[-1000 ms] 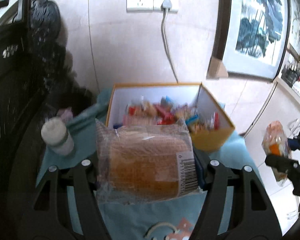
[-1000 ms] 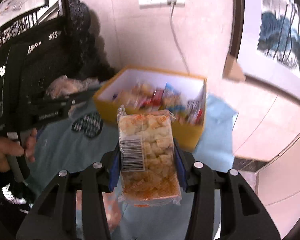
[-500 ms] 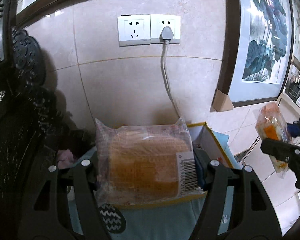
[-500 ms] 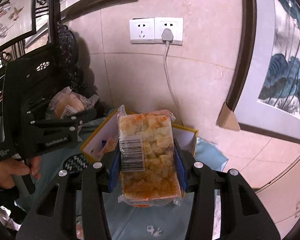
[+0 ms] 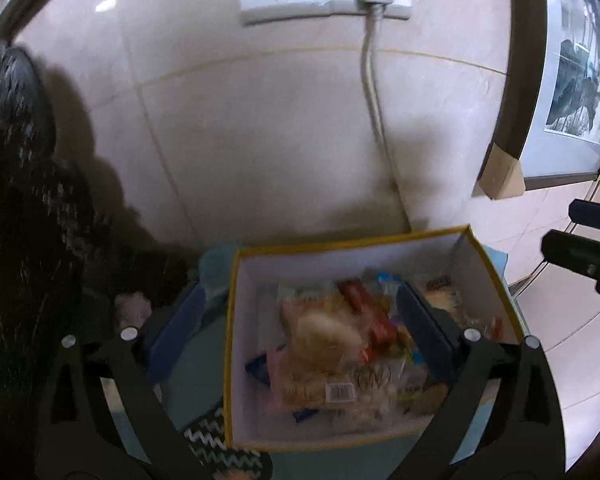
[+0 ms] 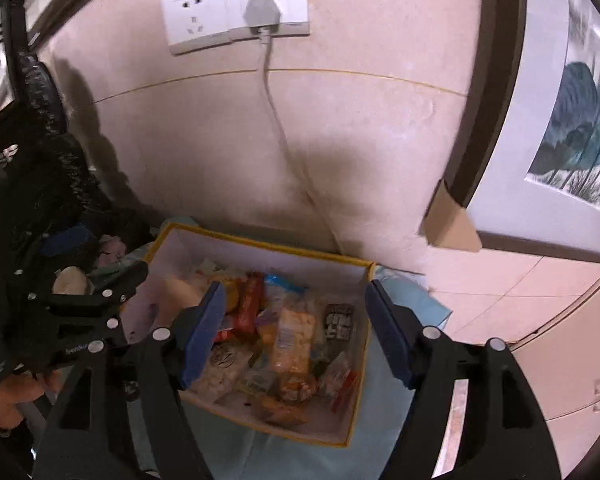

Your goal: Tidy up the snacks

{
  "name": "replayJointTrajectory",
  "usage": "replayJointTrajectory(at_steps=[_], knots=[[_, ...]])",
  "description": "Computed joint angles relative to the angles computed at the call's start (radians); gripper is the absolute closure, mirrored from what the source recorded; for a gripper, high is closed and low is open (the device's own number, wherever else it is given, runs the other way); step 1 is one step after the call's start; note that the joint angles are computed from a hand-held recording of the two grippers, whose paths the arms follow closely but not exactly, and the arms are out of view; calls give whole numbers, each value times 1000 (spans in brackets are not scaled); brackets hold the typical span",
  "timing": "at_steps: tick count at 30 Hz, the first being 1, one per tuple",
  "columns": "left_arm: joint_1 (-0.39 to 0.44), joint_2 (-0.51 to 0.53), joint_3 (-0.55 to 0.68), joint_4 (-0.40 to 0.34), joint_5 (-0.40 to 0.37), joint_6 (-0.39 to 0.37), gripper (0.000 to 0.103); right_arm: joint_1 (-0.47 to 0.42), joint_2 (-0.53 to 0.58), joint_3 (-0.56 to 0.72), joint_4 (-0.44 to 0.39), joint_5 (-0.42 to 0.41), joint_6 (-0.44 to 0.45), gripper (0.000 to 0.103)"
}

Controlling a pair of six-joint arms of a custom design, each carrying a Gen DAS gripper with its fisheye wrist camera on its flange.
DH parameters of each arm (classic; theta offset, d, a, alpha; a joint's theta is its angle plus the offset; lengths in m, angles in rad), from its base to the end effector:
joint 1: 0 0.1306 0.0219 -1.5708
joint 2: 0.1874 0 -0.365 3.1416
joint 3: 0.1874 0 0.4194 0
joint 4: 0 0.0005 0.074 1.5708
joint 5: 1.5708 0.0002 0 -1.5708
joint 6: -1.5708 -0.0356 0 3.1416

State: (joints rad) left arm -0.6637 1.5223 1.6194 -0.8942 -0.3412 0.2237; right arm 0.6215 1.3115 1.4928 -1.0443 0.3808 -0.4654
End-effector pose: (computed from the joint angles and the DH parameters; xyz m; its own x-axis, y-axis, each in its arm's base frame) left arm 0.4520 -0.3390 0.4557 -0.6374 0.2331 -0.7345 0.2615 0.9620 0.0784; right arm 0.3963 0.2670 0.4888 -0.7064 0.0065 -0.7077 -0.0303 0.9988 0.0394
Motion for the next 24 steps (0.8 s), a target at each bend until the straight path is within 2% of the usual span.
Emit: replayJointTrajectory(at_steps=[3, 6, 8, 10, 13, 16, 18, 20, 22, 24], knots=[[-12, -73, -79, 7, -29, 22, 2, 44, -44, -51, -4, 23, -37, 31], [-49, -155, -145, -1, -58, 59, 2, 118, -116, -121, -4, 42, -111, 31], [-84, -217, -191, -12, -52, 91, 2, 169, -152, -152, -10, 60, -156, 31], [-112, -259, -213, -41, -52, 122, 2, 239, -192, -188, -24, 87, -214, 31], [-170, -338, -263, -81, -93, 186, 2, 362, -243, -227, -64, 173, -302, 31], [-234, -407, -298, -133, -161, 239, 2, 489, -284, -244, -145, 276, -435, 31], [-277, -450, -320, -164, -201, 242, 2, 576, -295, -234, -239, 344, -554, 31], [-333, -508, -348, -184, -232, 244, 2, 640, -302, -225, -301, 384, -642, 31], [-377, -544, -359, -212, -261, 266, 2, 719, -286, -194, -405, 441, -750, 31], [-450, -584, -368, -256, -311, 309, 2, 764, -267, -169, -480, 478, -825, 24]])
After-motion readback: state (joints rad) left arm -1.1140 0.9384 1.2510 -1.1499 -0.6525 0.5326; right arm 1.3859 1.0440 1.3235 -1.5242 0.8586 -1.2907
